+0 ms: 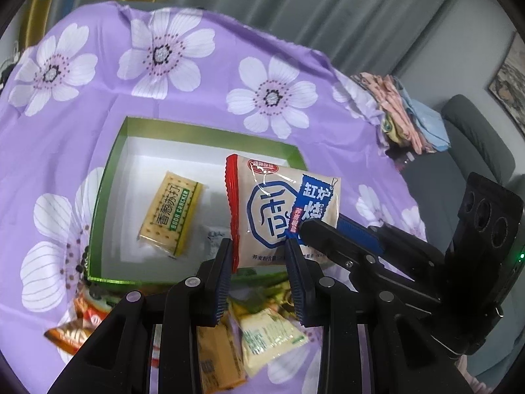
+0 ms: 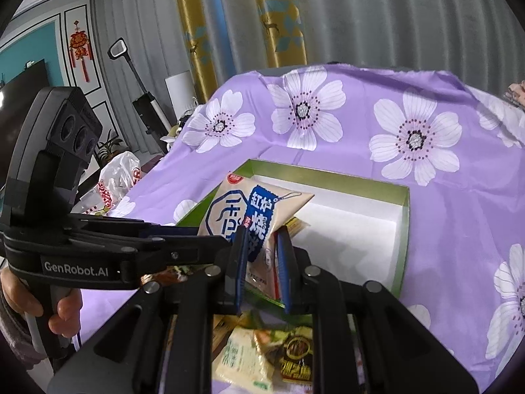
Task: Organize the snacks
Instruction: 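Carry the biscuit packet into the green box and open the left gripper, then withdraw the left tool from the box back over the table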
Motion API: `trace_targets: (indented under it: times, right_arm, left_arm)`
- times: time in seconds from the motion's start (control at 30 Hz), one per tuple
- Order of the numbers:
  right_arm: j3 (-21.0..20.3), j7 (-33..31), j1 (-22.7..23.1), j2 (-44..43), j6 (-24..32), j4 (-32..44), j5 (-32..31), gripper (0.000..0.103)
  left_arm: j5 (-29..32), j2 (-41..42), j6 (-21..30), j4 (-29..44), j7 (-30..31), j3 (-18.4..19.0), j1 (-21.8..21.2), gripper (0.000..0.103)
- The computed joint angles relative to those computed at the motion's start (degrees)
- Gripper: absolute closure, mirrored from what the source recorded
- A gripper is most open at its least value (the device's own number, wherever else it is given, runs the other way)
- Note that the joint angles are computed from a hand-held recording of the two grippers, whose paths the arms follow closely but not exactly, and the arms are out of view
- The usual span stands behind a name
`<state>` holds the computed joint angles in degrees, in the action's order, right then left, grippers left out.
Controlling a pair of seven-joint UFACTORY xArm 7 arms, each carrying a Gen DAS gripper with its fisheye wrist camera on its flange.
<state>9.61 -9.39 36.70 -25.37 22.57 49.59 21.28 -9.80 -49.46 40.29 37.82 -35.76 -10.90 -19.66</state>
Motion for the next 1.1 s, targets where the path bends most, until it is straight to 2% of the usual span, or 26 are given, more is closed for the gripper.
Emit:
trace_targets:
  times: [0.3, 0.53, 0.63, 0.73, 0.77, 0.8, 0.87, 0.9, 1.1]
  right_arm:
    - [-0.8, -1.8, -0.3, 5.7, 0.3, 2.2, 2.4, 0.084]
    - [0.5, -1.0, -2.1, 9.1, 1.9, 4.4, 2.6, 0.081]
    - [1.2, 0.5, -3.3, 10.0, 3.5, 5.0, 1.7, 0.077]
    - [2.4, 4.2, -5.1, 10.0, 4.0, 4.7, -0.9, 0.063]
    - [2.4, 5.1, -5.4, 9.6, 3.9, 4.2, -1.1, 0.056]
    - [1.9, 4.8, -5.1, 9.1, 3.7, 3.9, -0.3, 0.056]
    - [1.7, 5.0, -5.1, 8.1, 3.3, 3.1, 0.0, 0.056]
    - [1.7, 5.5, -5.2, 7.4, 3.1, 2.7, -0.3, 0.056]
    - [0.5, 5.9, -4.7, 2.1, 3.0, -0.6, 0.1, 0.052]
  left_arm:
    - [-2.1, 5.4, -0.4, 0.4, 3.5, 3.5, -0.5, 0.071]
    - [-2.6, 8.4, 1.1, 1.7, 4.4, 3.5, 0.7, 0.071]
    - [-3.1, 8.7, 1.3, 1.5, 3.8, 3.5, 1.2, 0.071]
    - [-3.1, 8.6, 1.7, 1.2, 3.2, 3.4, 1.8, 0.071]
    - [-2.9, 8.5, 1.9, 1.2, 2.9, 3.3, 2.1, 0.069]
    - [-2.6, 8.2, 2.2, 1.1, 2.5, 3.2, 2.4, 0.066]
    - [-2.3, 6.9, 2.3, 0.7, 2.0, 3.0, 2.8, 0.049]
    - [-2.3, 6.2, 2.2, 0.3, 1.9, 3.1, 2.8, 0.046]
    - [-0.8, 0.2, 4.5, -0.4, 0.2, 2.7, 4.2, 0.044]
